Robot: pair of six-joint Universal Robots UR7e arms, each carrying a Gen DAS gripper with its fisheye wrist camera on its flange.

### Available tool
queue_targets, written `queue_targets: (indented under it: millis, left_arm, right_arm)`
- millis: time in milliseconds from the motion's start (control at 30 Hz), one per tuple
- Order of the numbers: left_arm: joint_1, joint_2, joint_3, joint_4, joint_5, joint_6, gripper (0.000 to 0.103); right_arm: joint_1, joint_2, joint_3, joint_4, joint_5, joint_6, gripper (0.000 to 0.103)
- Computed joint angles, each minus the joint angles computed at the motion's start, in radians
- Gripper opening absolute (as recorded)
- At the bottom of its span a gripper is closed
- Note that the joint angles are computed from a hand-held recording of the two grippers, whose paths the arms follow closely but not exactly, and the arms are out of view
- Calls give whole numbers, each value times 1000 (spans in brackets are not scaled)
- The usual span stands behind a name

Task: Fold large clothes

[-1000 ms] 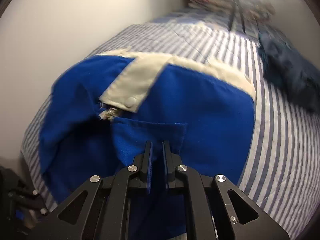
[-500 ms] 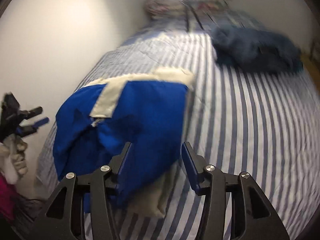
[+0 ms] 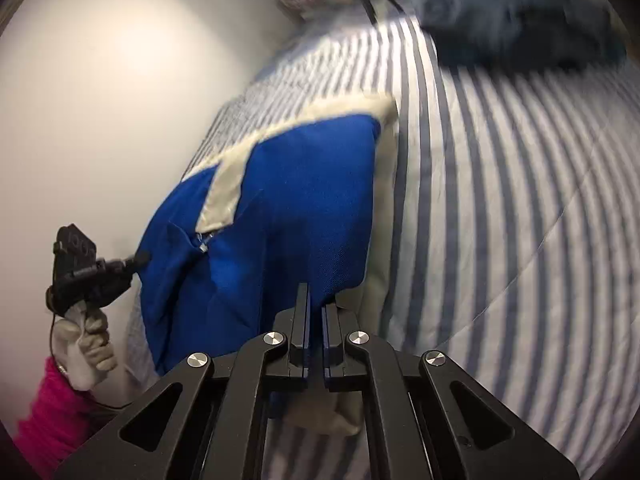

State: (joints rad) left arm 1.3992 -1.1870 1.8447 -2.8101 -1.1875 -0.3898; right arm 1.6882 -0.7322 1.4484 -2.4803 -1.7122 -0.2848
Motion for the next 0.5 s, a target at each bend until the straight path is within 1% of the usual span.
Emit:
queue_targets:
  millis: [67,100,133,200,300,400,433,500]
  left_arm:
    - [9,10,5,3,10,4,0]
    - [4,12,4,5,28,20,0]
    - [-8,9,2,21,53,38,0]
    - [-33,-5,-5,70,103,58,0]
    - [-78,-16,-16,102,210,86,0]
    - [-134,-26,-7,37,302,178,0]
    - [-143,-15,-20,20,314,209,0]
    - [-150,21,-68,1,320,257,1]
  right_arm:
    - [-14,7,-7,14,11,37,3]
    - [-17,10,-4,18,1,44,3]
    - [-16,15,0,26,-15,36,3]
    - [-1,21,3,45,-45,6,7]
    - [22,9,-14,57,-103,-19,9]
    - [44,-11,-12,5,-132,-80,10]
    - [46,-15,-6,-19,-130,-106,10]
    - [60,-10,0,-114,-128,-164,10]
